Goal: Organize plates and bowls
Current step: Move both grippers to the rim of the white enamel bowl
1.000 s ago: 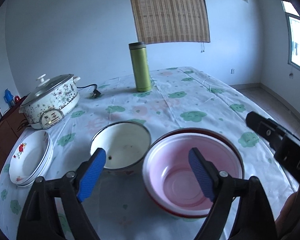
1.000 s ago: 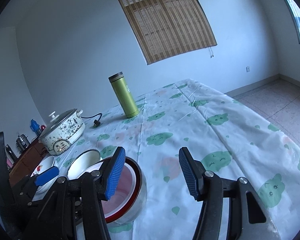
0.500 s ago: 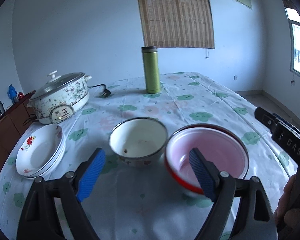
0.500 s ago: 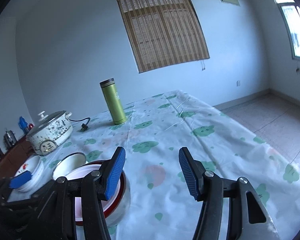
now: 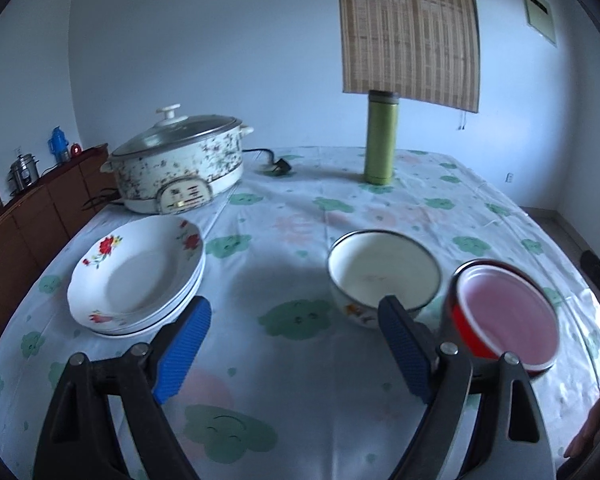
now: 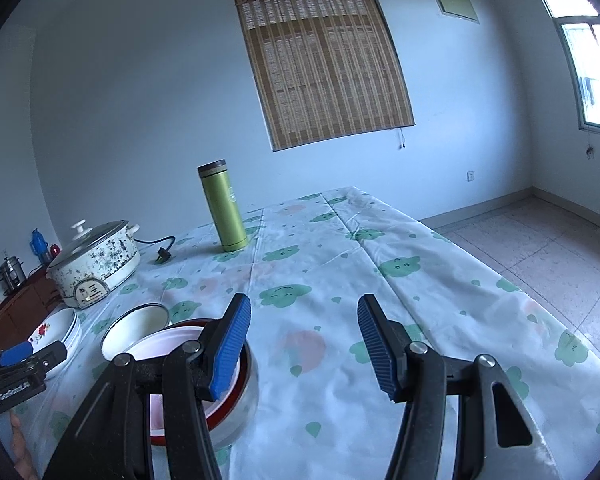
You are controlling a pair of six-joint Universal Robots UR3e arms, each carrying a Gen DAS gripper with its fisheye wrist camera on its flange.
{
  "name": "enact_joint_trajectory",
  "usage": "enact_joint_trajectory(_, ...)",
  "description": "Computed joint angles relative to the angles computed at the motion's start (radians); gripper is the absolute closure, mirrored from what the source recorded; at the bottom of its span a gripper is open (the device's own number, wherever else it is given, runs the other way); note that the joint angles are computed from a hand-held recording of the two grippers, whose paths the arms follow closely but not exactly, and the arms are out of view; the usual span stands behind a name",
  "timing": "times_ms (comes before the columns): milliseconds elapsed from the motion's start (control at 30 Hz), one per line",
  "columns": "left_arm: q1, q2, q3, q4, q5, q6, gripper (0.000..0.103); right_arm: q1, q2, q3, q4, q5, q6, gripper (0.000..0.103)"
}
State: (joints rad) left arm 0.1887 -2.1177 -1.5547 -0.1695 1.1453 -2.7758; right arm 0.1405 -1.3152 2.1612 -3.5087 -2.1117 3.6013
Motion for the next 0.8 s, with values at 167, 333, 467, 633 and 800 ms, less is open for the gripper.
enact_joint_trajectory(167,0.009,-0.031,0.071,-0.090,-0.009,-0.001,0.016,-0.001,-0.038,-0.020,0.097,0.048,0.032,0.045)
enact_joint_trajectory(333,0.018,-0.075,0.204,-0.268,-0.037,0.000,0.017,-0.051,-0.086,-0.062,0.241,0.219,0.026,0.045)
enact_joint_trajectory(467,0.002,-0.111,0.287,-0.325,-0.027,0.005,0.020,-0.061,-0.079,-0.162,0.349,0.290,-0.013,0.045)
enact_joint_trajectory(633,-0.018,-0.183,0.463,-0.476,-0.042,-0.018,0.024,-0.047,0.009,-0.410,0.551,0.326,-0.112,0.051)
enact_joint_trajectory(800,-0.051,-0.269,0.651,-0.612,-0.014,-0.063,0.024,-0.093,0.157,-0.691,0.809,0.467,-0.143,0.051)
